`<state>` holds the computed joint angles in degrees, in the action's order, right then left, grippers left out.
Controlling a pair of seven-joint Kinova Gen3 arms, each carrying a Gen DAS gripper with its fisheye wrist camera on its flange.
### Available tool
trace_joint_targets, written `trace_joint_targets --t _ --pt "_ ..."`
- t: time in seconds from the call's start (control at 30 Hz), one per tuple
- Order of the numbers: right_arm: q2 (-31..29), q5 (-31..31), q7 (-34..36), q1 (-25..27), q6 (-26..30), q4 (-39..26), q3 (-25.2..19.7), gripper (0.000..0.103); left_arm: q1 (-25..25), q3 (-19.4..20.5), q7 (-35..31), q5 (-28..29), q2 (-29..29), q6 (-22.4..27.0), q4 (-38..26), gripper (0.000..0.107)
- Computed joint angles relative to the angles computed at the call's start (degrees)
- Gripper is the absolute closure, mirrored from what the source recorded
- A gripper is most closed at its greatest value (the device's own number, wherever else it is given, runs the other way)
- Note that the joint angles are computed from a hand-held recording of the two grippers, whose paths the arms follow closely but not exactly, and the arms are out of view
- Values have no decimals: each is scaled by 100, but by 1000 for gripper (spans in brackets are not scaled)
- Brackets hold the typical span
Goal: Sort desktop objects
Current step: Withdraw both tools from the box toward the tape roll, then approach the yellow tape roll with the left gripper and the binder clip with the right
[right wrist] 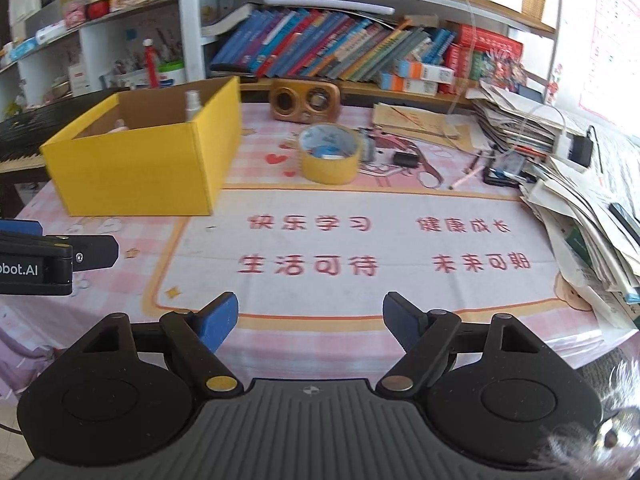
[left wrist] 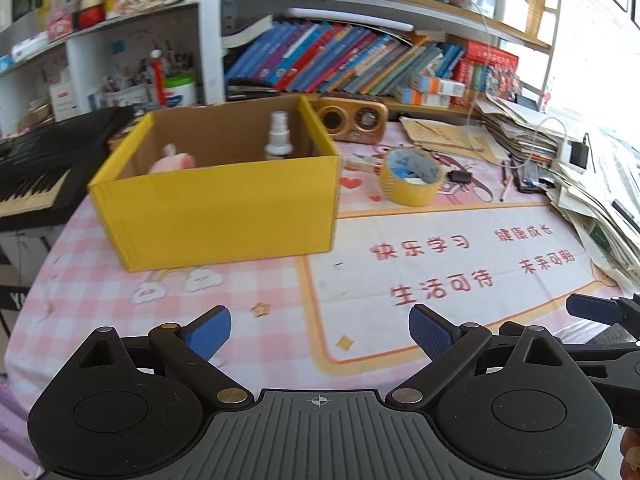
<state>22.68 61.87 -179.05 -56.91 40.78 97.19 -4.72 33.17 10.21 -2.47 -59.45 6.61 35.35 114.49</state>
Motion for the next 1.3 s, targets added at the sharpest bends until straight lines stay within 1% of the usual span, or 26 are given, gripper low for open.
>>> trace_joint_targets --t 0.1,0.27,0.57,0.7,0.93,1.1,1.3 --pt "-34 -43 47 161 -103 67 43 25 12 -8 -229 90 242 -51 -288 10" --pt "-56 -195 322 495 -321 93 115 25 167 -201 -635 358 624 -138 -763 10" --pt "-9 -773 1392 1126 -864 -21 320 25 523 -637 -1292 960 1345 -127 -1747 10" --pt "30 -1120 1953 1374 -1139 -89 434 24 700 -823 -1539 1270 1621 6 -2182 10" --pt "140 -1963 3222 1890 -1692 -231 473 24 978 -1114 -1772 1696 2035 444 -2896 10" --pt "250 -2597 4076 2235 -1958 -367 437 24 1012 -1166 -1973 2049 2310 710 -3368 10" --pt "433 -3328 4928 2619 -2079 -623 367 24 1112 -1316 -2147 2183 2593 969 -3845 10"
